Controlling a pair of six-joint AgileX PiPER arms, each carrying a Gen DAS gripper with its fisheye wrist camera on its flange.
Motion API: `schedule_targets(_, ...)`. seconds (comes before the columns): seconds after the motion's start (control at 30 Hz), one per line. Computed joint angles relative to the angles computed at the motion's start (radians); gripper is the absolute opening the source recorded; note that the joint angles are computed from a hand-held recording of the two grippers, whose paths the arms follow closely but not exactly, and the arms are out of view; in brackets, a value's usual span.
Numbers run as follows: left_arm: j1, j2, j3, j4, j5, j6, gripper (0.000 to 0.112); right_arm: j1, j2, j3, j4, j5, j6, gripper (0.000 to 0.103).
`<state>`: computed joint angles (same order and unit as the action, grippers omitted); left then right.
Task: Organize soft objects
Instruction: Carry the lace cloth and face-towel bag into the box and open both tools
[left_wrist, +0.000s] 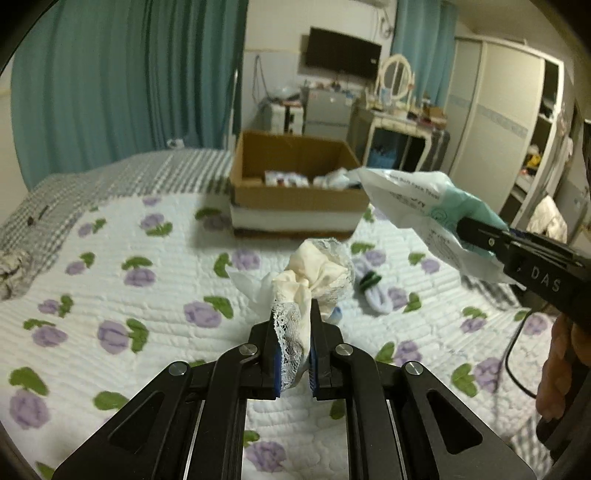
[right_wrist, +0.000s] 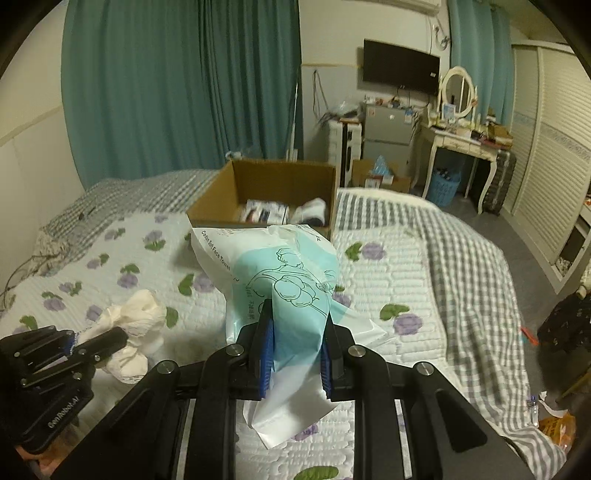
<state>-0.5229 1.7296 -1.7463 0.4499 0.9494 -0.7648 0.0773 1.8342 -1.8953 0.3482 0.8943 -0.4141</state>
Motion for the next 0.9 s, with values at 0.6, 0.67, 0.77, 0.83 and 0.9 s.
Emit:
schedule_targets(0.6,-0.08,-0.125,-0.129,0.173,0.078,0.019,0.009,0.0,-0.121,-0.215,0.024,0.082,0.055,0.02)
schedule_targets(0.67,-0.074,-0.119,-0.169,0.175,0.075,0.037,0.009,-0.007,-0.114,-0.257,0.034,0.093,0.06,0.02)
schedule_targets(0.77,-0.054,-0.101,-0.234,0.169,0.072,0.074,0.009,-0.011,-0.077,-0.375,0.031,0.132,0.086,0.02)
schedule_targets(0.83,-0.041,-0.079,-0.287,0.165,0.074,0.104,0.009,-0.01,-0.041,-0.47,0.022,0.166,0.108,0.02)
schedule_targets(0.9,-0.033,-0.058,-0.338,0.172,0.078,0.131,0.009,-0.007,0.008,-0.589,0.011,0.209,0.132,0.02)
